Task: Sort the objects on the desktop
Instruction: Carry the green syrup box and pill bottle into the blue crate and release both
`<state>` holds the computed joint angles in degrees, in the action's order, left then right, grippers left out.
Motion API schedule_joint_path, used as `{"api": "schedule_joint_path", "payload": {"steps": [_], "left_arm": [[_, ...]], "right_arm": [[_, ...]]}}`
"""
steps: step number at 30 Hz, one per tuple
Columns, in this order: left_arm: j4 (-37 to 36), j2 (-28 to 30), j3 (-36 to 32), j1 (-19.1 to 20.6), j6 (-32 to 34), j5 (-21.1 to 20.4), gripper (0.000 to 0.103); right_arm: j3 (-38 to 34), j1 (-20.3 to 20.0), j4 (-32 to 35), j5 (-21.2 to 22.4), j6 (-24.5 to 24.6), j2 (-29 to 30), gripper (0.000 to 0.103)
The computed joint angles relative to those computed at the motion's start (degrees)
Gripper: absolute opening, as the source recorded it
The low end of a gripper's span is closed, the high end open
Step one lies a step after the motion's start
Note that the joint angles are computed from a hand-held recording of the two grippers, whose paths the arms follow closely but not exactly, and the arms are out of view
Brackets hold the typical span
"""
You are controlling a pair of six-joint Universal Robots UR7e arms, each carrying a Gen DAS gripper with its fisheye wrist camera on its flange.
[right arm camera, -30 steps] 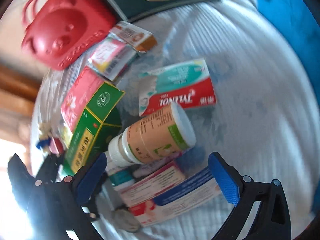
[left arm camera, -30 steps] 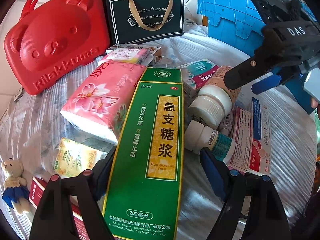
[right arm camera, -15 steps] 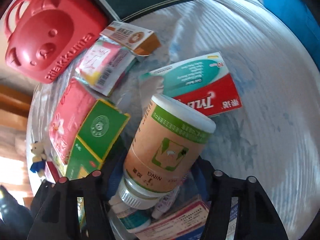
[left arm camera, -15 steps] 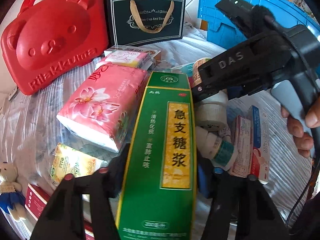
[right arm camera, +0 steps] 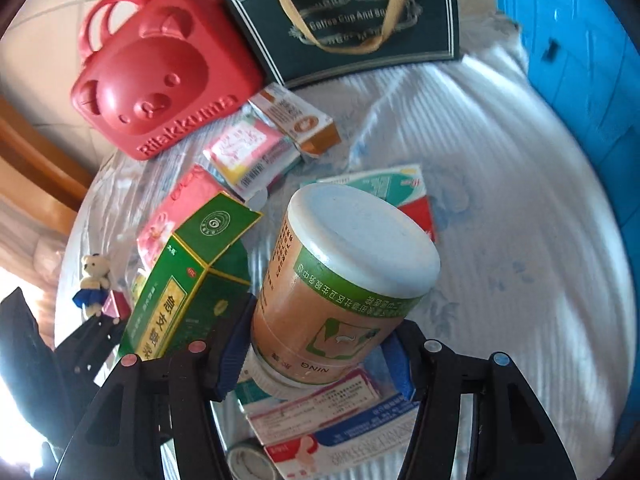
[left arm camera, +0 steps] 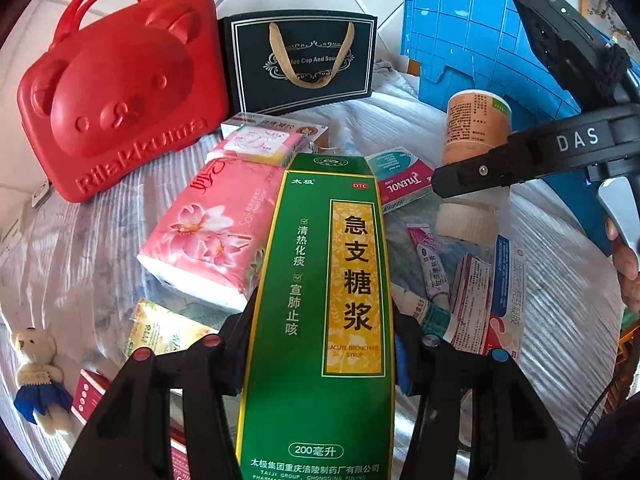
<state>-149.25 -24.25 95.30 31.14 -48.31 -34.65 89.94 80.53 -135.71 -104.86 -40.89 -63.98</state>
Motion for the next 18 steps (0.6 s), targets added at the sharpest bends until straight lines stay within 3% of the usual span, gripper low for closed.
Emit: {"api": "schedule_joint_path", "payload": {"steps": [10, 14, 18], "left_arm": [[8.9, -1.7, -3.4, -6.8, -1.6, 8.0, 0.052], [5.9, -0.5, -7.3, -9.4, 6.4, 10.8, 0.052], [-4.0, 3.7, -14.9, -10.6, 23.1, 10.9, 0.052]], "right_arm": [[8.4, -0.1, -7.0, 9.3, -7.1, -13.0, 0.059], [11.5, -0.5, -9.7, 13.4, -7.9, -19.5, 0.059], [13.0, -1.1, -12.6, 16.7, -6.9, -25.6, 0.059]]}}
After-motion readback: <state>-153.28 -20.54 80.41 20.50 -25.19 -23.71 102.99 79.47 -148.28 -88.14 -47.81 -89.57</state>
